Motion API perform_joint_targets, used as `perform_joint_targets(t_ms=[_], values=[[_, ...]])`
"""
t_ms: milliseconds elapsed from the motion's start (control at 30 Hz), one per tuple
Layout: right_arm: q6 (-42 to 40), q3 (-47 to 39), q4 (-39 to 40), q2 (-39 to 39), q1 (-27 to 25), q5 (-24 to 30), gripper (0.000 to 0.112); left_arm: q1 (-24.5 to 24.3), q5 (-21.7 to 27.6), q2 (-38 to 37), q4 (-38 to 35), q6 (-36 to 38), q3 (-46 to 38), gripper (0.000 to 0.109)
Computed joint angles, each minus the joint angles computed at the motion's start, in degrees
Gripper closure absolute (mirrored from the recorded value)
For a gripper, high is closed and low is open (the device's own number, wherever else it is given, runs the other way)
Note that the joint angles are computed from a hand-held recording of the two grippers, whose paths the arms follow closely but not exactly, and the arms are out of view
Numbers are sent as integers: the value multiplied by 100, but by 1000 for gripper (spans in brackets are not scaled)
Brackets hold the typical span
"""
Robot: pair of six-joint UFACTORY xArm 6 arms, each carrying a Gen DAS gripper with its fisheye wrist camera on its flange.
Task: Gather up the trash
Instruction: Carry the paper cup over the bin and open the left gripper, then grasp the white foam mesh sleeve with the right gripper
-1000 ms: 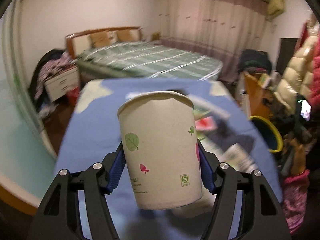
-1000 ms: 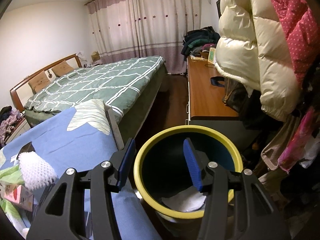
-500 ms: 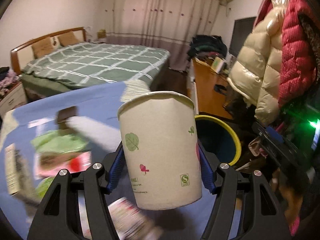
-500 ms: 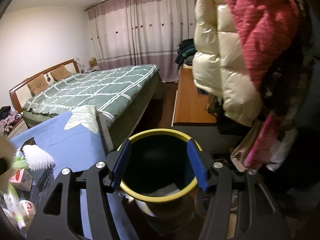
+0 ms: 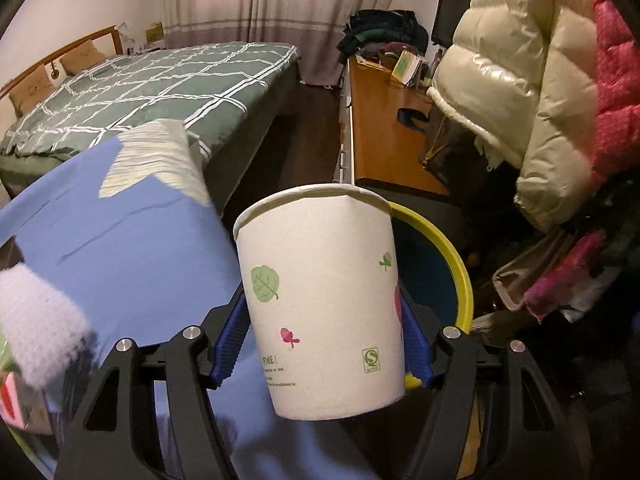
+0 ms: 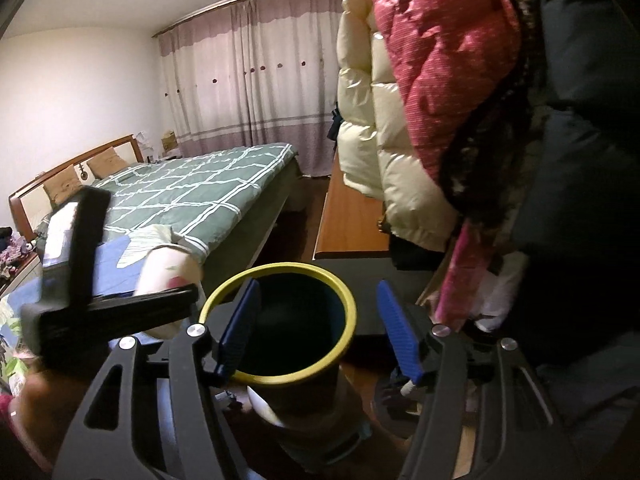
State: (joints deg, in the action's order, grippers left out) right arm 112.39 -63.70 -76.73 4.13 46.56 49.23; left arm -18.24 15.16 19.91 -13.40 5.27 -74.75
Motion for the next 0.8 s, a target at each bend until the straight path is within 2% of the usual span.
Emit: perform_joint_targets(t_ms=[133,200,333,400,467,567,667,800], values=[[-5,44,3,-87,65,118,52,-78,169,516,-64,-66,-593,37],[-2,41,3,-101,99,153,51,-94,197,697,37,-223,-807,26],[-25,0,13,-90,150,206,50,14,179,467,-4,-410,-613,23],[10,-10,2,-80,167,199,50,125,-42,-36,349,-797,-97,23],[16,-67,11,-5,122,71,50,253,-412,-765,329,-755,664,22],[-78,-239,54,206,64,-278,50,497,-912,-1863,831,-1084,1771,14],[-268,-508,107,514,58,-622,50,716,-968,-2784,-167,-72,2522,14],[-624,-963,226,956,149,-976,50,1228,-1075,-3812,-591,478,3313,14]])
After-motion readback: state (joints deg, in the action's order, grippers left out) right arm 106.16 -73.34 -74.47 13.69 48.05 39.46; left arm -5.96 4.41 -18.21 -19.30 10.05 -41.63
